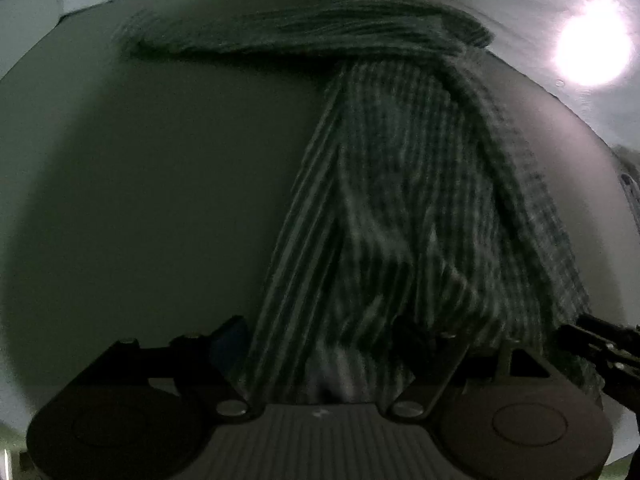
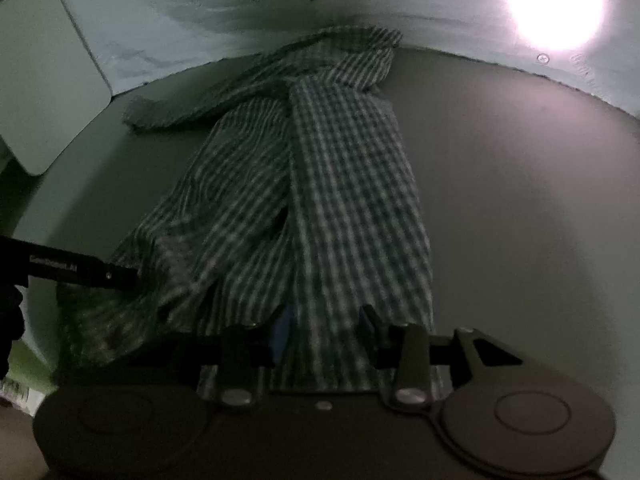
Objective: Fold clothes
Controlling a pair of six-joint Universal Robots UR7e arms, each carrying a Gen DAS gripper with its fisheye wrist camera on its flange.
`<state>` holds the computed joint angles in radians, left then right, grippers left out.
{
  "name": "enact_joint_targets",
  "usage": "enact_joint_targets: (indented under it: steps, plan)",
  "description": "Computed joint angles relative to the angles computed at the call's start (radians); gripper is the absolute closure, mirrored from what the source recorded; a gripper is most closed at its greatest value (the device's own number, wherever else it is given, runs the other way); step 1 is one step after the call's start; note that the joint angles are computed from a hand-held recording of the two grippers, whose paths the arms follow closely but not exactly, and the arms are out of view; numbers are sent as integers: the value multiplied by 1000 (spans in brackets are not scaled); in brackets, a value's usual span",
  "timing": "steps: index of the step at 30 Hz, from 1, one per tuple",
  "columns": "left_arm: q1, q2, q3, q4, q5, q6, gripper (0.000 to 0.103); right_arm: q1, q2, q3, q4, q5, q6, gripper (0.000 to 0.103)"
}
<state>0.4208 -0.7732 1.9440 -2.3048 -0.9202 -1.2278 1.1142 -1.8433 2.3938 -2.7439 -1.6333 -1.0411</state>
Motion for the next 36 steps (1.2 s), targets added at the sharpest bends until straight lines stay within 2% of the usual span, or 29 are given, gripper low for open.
enact_joint_targets:
  steps: [2,5,6,7,9,11,13,17,18,20,23,25,27,30,32,33,34,36]
  plan:
    - [-14,-7,11,28,-2,-25,20,-16,-20,12,14,-14,-14,57]
    - [-27,1,8,74,-1,-41,19,-38,-41,36,3,-41,-51,61]
    - [-28,4,5,83,2,-40,18,-50,-47,46,-21,-29,-59,70]
    - [-29,7,4,88,7,-37,17,-63,-53,56,-45,-16,-68,85]
    - [-34,12,1,98,12,-34,15,-89,-69,60,-51,25,-60,95]
    - [-36,16,-5,110,12,-31,13,-127,-114,35,43,108,4,99]
    - [-35,19,-6,106,13,-18,10,-198,-156,-28,251,261,109,100]
    - [-37,12,10,78,8,10,8,-370,-136,-135,670,650,316,100]
    - [-34,12,12,68,6,22,8,-399,-119,-151,764,719,341,100]
    - [-24,10,19,35,-1,56,8,-421,-98,-152,828,761,374,100]
    - [-20,-7,45,-13,-23,81,8,-371,-89,-109,710,634,431,100]
    - [-24,-31,75,-42,-43,87,8,-365,-71,-90,694,597,453,100]
    - [-31,-55,102,-56,-58,95,8,-368,-63,-70,688,598,476,100]
    - [-34,-85,130,-62,-76,108,8,-362,-41,-47,665,640,492,100]
    - [-32,-103,144,-66,-87,117,8,-346,-31,-35,636,635,520,100]
    - [-28,-110,149,-72,-90,122,8,-321,-19,-30,598,589,533,100]
    - [-24,-117,151,-74,-93,125,8,-286,-2,-30,552,525,535,96]
    - [-14,-134,153,-77,-90,124,8,-211,27,-25,462,382,524,96]
